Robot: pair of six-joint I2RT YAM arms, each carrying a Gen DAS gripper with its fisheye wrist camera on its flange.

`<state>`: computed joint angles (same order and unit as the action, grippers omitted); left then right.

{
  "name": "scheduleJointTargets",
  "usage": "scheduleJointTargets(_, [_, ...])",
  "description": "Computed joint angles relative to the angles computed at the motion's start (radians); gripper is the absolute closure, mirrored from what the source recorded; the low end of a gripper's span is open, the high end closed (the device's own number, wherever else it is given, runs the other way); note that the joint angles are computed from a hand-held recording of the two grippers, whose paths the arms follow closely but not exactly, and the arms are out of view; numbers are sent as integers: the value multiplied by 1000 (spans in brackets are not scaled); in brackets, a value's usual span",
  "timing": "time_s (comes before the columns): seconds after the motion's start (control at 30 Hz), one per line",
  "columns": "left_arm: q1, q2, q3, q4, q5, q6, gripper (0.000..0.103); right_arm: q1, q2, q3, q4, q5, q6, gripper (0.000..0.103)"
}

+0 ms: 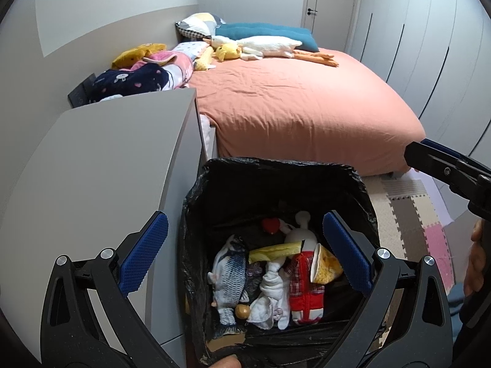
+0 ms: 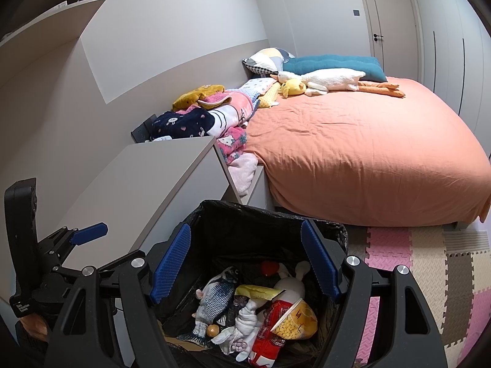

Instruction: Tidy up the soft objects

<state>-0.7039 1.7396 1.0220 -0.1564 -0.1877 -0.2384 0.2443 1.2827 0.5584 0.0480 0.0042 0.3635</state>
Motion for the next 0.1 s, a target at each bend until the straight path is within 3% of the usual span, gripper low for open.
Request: scheduleJointTargets(0.1, [0,-1,0,-2,6,-1,5,3,-2,-5,4,1,1,28])
